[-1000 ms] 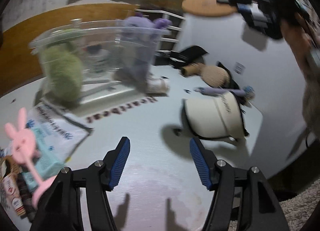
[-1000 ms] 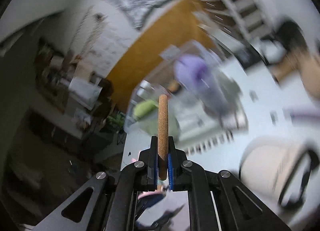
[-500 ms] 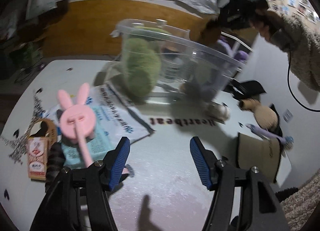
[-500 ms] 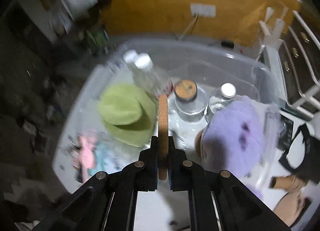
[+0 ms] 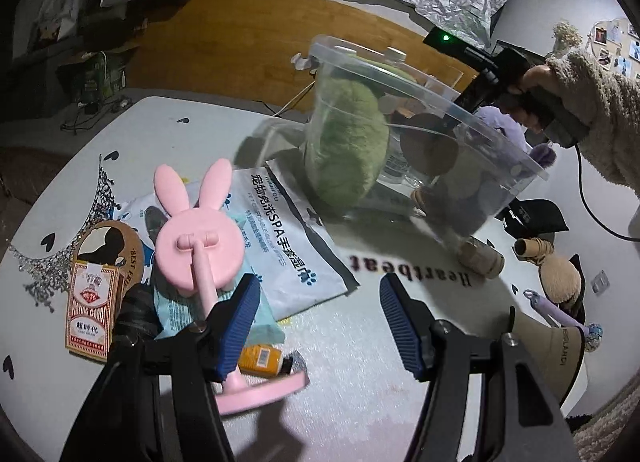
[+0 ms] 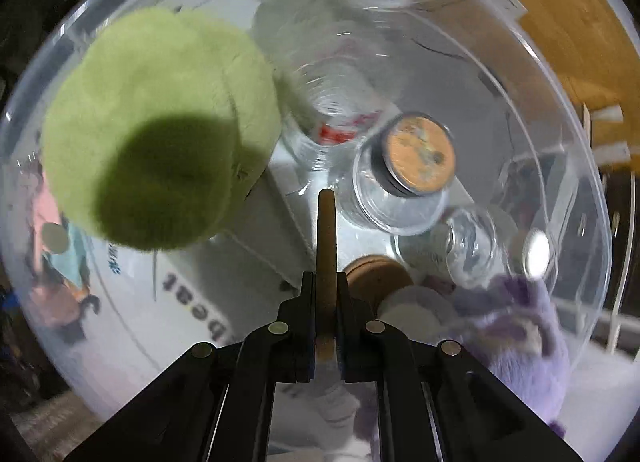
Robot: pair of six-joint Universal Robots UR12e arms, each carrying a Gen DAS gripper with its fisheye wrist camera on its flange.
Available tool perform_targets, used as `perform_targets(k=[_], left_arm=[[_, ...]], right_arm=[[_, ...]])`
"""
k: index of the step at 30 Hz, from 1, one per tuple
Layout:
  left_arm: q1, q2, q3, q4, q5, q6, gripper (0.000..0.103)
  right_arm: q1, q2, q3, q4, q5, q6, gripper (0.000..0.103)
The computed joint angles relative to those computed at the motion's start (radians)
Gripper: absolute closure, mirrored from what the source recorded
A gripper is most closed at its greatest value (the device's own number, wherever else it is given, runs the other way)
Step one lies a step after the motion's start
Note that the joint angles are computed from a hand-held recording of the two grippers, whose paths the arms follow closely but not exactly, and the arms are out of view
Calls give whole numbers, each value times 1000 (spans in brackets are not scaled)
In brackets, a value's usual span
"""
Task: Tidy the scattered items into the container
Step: 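Lower the coaster into the box and open the right gripper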
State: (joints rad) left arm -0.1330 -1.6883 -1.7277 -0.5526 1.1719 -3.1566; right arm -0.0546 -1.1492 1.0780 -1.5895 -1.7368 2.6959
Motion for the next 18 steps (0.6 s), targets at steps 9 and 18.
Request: perform_targets(k=[9, 18], left_arm=[[8, -16, 18, -25, -11, 18, 41], [14, -21, 25, -28, -25, 26, 41]], right_arm=[[19, 15, 40, -24, -121, -101, 93], [-17, 14, -6, 78, 28, -60, 92]])
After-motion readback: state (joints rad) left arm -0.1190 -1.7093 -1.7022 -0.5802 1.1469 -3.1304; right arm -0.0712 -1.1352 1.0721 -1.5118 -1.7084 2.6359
